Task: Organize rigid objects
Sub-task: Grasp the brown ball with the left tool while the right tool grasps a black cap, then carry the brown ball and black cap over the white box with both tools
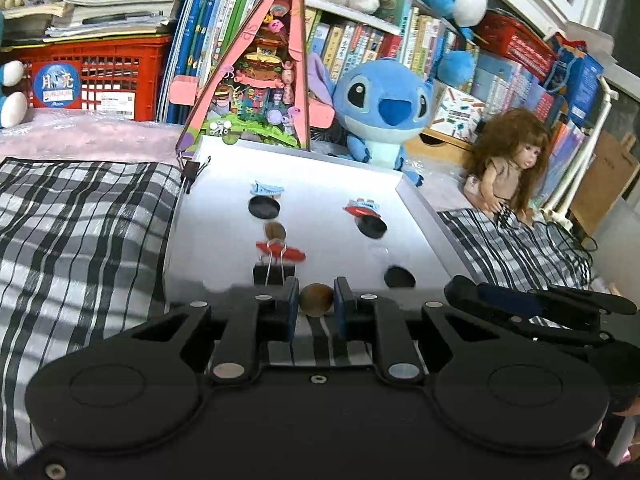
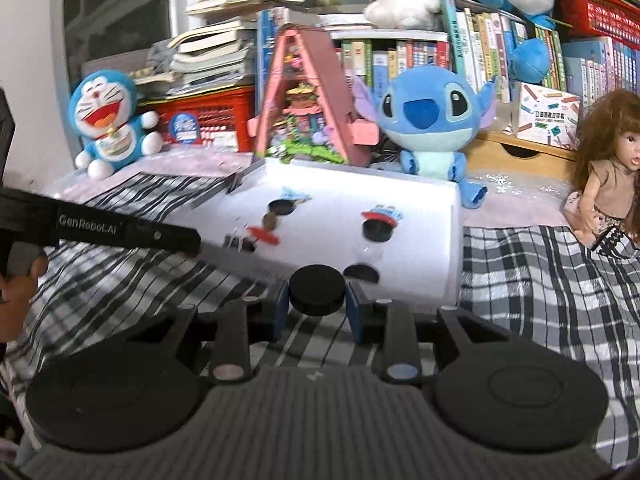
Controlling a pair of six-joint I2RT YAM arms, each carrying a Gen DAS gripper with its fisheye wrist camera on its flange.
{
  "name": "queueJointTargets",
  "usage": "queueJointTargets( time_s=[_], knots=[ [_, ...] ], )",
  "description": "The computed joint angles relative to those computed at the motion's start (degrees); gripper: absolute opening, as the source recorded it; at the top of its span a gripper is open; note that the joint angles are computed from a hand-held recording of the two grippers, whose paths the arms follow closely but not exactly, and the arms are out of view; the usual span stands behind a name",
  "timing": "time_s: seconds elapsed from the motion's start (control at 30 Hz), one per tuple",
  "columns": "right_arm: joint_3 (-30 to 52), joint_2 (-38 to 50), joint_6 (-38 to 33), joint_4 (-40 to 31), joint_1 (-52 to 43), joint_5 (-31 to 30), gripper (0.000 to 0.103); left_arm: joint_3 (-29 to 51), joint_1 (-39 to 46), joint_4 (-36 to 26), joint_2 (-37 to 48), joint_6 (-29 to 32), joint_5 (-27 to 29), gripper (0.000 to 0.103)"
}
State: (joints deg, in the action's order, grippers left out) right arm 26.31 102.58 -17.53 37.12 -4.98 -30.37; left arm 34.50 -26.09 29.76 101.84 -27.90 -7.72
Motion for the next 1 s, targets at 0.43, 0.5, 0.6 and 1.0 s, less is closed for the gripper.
queueJointTargets(
  time_s=[0.43, 0.5, 0.6, 1.0],
  knots=[
    [25.02, 9.58, 7.84, -17.96, 2.78, 5.59, 0.036, 22.92, 5.47, -10.78, 13.26, 1.73, 0.76, 0.017],
    [28.92, 11.71, 8.64, -20.05, 3.57, 7.07, 0.036, 26.35, 5.91, -11.67, 15.63, 2.94, 0.66, 0.017],
    [34.65, 14.86, 9.79, -23.59, 4.61, 8.9, 0.036, 31.5, 6.77, -14.13, 19.05, 3.36, 0.55, 0.017],
    [55.68, 28.54, 11.45, -33.78, 8.3, 12.97, 0.037, 48.83, 9.37, -21.64, 31.49, 3.77, 0.65, 0.017]
  ],
)
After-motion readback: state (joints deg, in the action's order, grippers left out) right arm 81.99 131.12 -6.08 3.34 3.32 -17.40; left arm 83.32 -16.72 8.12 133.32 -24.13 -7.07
